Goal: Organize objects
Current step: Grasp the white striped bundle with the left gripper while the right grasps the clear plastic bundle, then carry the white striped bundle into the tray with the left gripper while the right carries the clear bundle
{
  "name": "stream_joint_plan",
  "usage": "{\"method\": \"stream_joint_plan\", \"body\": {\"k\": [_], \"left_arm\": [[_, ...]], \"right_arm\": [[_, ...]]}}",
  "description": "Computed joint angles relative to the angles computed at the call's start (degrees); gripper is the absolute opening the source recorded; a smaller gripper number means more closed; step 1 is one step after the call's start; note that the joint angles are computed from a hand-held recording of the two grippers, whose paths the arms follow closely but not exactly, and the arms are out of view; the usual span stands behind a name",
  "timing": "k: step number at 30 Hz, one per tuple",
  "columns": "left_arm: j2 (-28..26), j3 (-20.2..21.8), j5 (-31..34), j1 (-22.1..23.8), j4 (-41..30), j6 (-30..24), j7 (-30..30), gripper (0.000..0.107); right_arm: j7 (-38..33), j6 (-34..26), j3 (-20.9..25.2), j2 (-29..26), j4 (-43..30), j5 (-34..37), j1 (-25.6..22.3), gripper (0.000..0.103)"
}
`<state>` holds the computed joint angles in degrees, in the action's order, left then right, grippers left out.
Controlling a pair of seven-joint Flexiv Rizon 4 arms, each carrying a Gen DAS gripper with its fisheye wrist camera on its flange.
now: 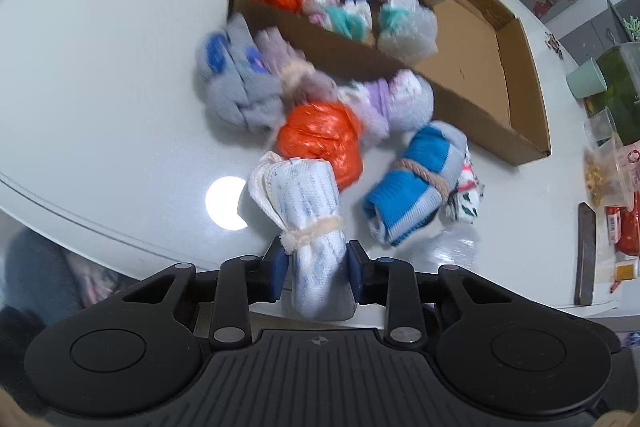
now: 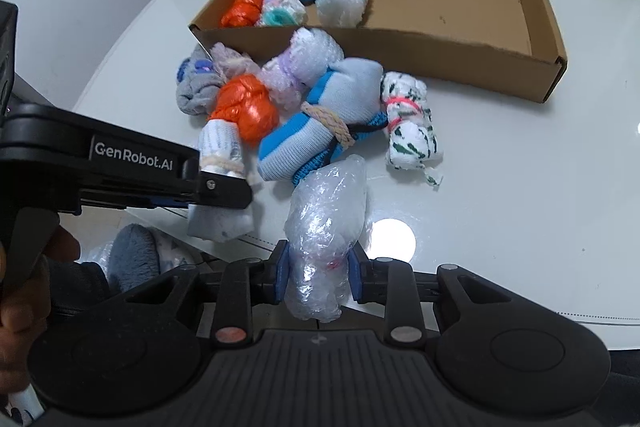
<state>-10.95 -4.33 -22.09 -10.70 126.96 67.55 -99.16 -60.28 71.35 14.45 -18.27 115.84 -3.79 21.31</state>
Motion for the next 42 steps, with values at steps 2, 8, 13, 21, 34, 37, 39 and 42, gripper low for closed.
{"method": "stream_joint_plan", "body": {"k": [2, 8, 13, 21, 34, 37, 39, 42], "left_arm": [[0.68, 1.2, 3.68, -0.28, -0.68, -0.55, -0.82, 0.037], [1.49, 3.04, 10.79, 0.12, -2.5, -3.27, -2.87, 0.037], [2.15, 3.38, 14.13, 0.58, -3.28, -2.74, -3.17, 0.037], [2.1, 3.73, 19.41, 0.58, -7.22, 4.7, -0.42, 0.037], [-4.81, 3.25, 24.29, -0.89, -18.19, 5.07, 8.97, 0.037], [-6.13, 2.85, 23.21, -1.14, -18.93, 5.2, 10.98, 0.037], [-6.82, 2.88, 22.9, -1.49, -19.25, 5.63, 11.95, 0.037], [-8.12, 2.97, 22.42, -1.84, -20.12, 6.12, 13.08, 0.037]], "right_arm": [[0.45, 0.93, -0.26, 0.57, 0.5, 0.02, -0.02, 0.026], [1.95, 3.44, -0.98, 1.34, 1.52, 0.28, -0.54, 0.026], [3.94, 5.92, -2.25, 1.68, 2.0, -1.06, -0.75, 0.026], [7.36, 10.32, -5.8, 2.46, 2.1, -5.01, -1.89, 0.026], [8.37, 14.1, -9.67, -1.43, -2.52, -13.26, -5.36, 0.026], [4.92, 14.31, -7.54, -2.95, -4.44, -11.42, -7.64, 0.026], [2.89, 13.86, -6.07, -4.15, -6.06, -9.72, -9.0, 0.026], [0.8, 13.0, -5.33, -5.53, -7.98, -8.25, -9.7, 0.026]]}}
